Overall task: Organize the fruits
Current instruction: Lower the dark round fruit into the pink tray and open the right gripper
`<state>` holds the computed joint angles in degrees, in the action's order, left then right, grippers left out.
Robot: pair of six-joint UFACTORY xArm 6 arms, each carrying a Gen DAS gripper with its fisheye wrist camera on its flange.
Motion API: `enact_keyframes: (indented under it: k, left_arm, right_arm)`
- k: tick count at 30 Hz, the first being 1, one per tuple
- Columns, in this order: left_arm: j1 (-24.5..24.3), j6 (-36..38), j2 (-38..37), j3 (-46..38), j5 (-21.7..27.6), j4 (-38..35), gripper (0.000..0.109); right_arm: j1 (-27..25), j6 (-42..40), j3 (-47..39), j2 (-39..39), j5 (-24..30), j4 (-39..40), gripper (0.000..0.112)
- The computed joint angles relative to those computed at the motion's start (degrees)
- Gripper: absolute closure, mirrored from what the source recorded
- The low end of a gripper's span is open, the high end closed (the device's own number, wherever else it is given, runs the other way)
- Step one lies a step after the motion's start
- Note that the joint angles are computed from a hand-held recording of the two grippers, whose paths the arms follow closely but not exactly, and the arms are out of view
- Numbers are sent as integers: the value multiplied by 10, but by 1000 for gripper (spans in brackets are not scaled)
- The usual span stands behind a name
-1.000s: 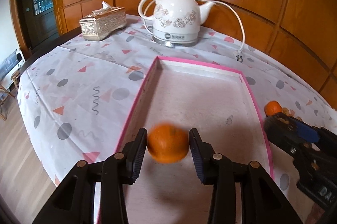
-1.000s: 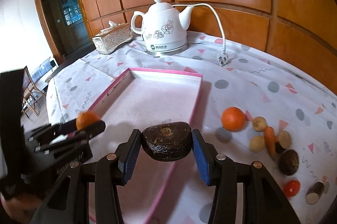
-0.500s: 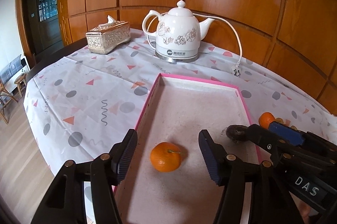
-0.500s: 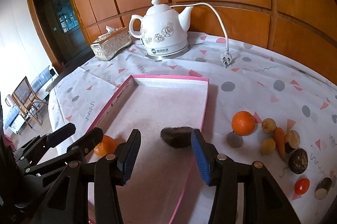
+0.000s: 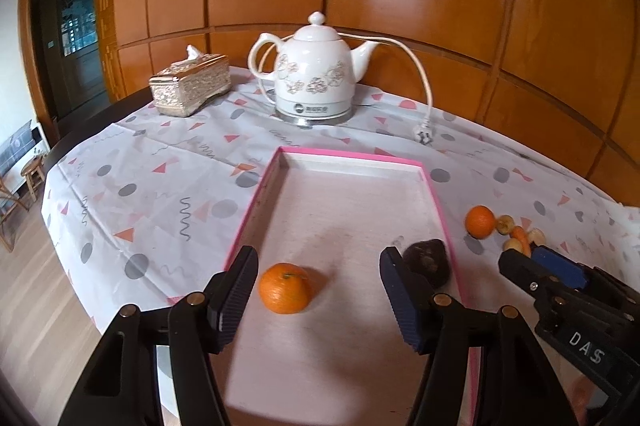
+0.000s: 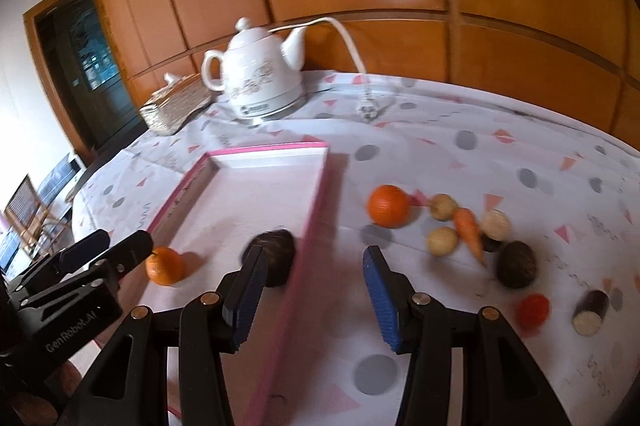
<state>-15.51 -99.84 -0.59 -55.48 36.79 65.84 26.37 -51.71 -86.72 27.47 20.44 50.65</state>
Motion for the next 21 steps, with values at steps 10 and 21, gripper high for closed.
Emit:
enact_keyframes:
  k: [10, 21]
  left_arm:
    - [-17, 48, 33, -37, -29, 0, 45]
    - [-21, 181, 120, -138, -90, -70, 51]
  right_arm:
    - [-36, 24, 49, -15, -49, 11, 62]
    - [-65, 45, 61, -12, -64, 8, 62]
